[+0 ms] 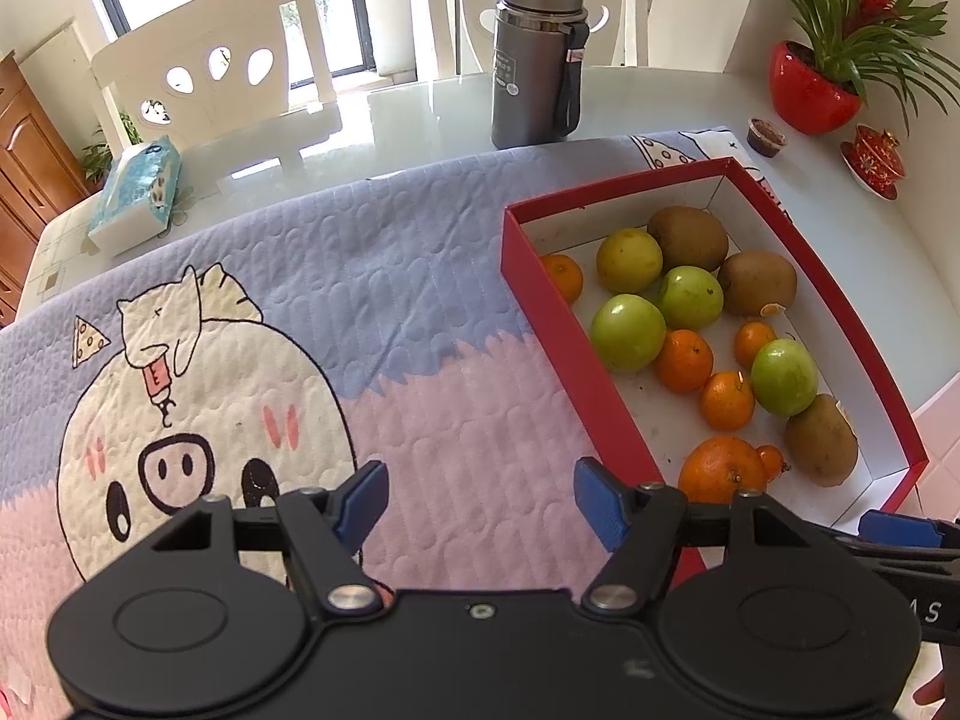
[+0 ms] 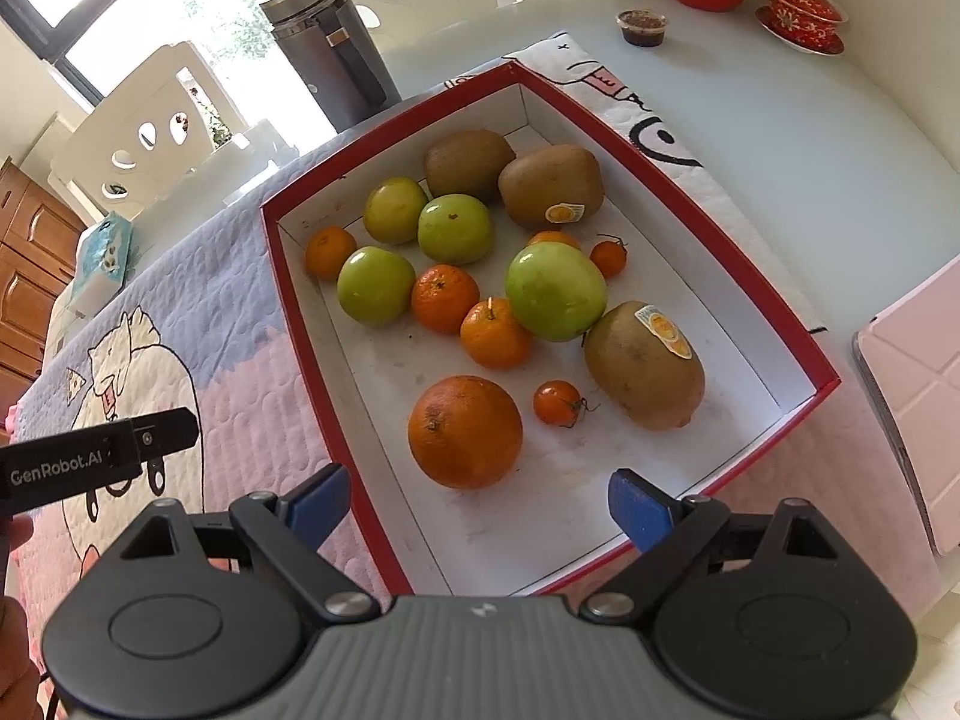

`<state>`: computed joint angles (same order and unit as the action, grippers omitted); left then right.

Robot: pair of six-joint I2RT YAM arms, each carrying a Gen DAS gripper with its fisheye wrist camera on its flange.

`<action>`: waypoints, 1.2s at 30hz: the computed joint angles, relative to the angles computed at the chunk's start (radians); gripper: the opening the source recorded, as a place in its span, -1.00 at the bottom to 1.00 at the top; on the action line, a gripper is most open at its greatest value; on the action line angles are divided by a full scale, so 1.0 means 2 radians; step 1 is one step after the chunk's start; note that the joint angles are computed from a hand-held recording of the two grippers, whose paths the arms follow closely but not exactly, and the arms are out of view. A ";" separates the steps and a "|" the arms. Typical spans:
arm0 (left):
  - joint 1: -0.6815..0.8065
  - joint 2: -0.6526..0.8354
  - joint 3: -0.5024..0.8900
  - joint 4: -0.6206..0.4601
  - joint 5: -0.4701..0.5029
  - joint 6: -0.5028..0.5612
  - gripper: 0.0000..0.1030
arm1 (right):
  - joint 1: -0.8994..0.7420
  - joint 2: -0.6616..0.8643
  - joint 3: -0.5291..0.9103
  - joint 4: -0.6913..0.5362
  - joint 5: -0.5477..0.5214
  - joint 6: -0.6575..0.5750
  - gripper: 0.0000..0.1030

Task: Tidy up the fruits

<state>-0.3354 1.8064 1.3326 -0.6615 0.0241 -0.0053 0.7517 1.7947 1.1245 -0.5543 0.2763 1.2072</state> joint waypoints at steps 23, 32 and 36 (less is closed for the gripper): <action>-0.001 0.002 -0.007 0.000 -0.002 0.009 0.59 | 0.003 0.011 0.004 0.002 -0.010 0.000 0.83; -0.002 0.003 -0.009 0.007 -0.012 0.011 0.74 | 0.002 0.012 0.003 0.003 -0.013 0.000 0.83; 0.000 0.003 -0.011 0.013 -0.011 0.014 0.82 | 0.003 0.013 0.003 0.003 -0.012 0.001 0.83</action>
